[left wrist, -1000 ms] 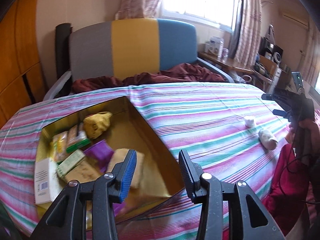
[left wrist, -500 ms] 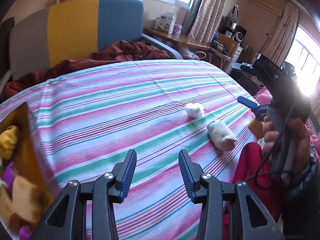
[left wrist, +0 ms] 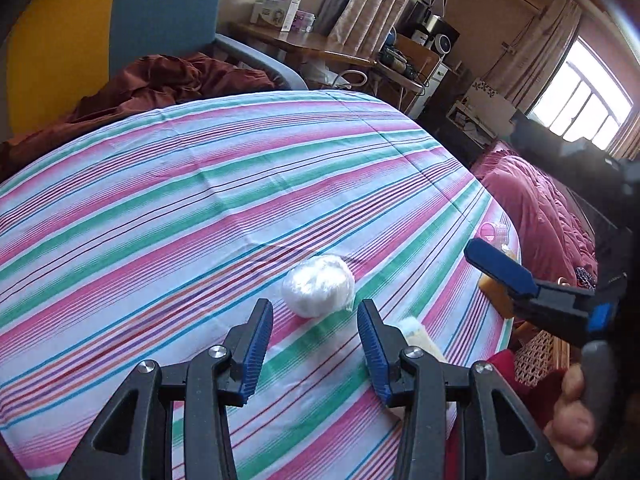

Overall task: Organize objects
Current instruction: 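Grasp the white plastic bag bundle with the left tool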

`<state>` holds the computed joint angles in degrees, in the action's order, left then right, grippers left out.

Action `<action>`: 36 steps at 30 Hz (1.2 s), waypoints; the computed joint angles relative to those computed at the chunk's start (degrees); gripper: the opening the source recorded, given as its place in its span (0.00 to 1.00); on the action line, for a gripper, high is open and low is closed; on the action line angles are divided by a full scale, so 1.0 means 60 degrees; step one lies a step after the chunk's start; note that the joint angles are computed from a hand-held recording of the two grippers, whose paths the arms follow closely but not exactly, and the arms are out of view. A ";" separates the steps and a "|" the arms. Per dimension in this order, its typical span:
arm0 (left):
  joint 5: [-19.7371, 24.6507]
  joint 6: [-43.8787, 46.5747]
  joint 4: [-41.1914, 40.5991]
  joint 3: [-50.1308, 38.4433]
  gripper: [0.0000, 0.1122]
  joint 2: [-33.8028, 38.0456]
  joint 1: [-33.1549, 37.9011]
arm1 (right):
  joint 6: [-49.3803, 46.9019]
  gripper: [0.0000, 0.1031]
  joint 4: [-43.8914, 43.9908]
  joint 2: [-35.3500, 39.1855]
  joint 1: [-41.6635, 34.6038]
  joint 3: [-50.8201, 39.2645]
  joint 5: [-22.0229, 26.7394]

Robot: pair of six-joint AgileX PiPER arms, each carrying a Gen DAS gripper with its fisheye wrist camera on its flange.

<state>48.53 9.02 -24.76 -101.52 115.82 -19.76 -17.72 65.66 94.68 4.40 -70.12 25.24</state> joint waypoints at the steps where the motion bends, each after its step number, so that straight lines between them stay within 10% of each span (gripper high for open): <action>1: 0.0161 -0.0009 -0.0035 -0.0391 0.40 0.0301 -0.0031 | -0.0137 0.92 0.0107 0.0015 -0.0018 -0.0008 0.0082; 8: 0.1630 -0.0781 0.0531 -0.3239 0.40 0.2464 -0.0295 | -0.0752 0.92 0.0741 0.0069 -0.0103 0.0054 0.0272; 20: -0.1013 0.0664 0.0182 0.1914 0.15 -0.0731 0.0246 | 0.0080 0.92 -0.0118 0.0064 -0.0014 -0.0043 0.0082; 36: 0.0717 -0.1528 0.0209 -0.2488 0.41 0.1924 -0.0275 | -0.0785 0.93 0.1134 -0.0060 -0.0169 0.0307 0.0038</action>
<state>52.83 -0.15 -23.51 -116.45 127.37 -21.41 -22.43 72.46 94.33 3.38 -68.28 25.47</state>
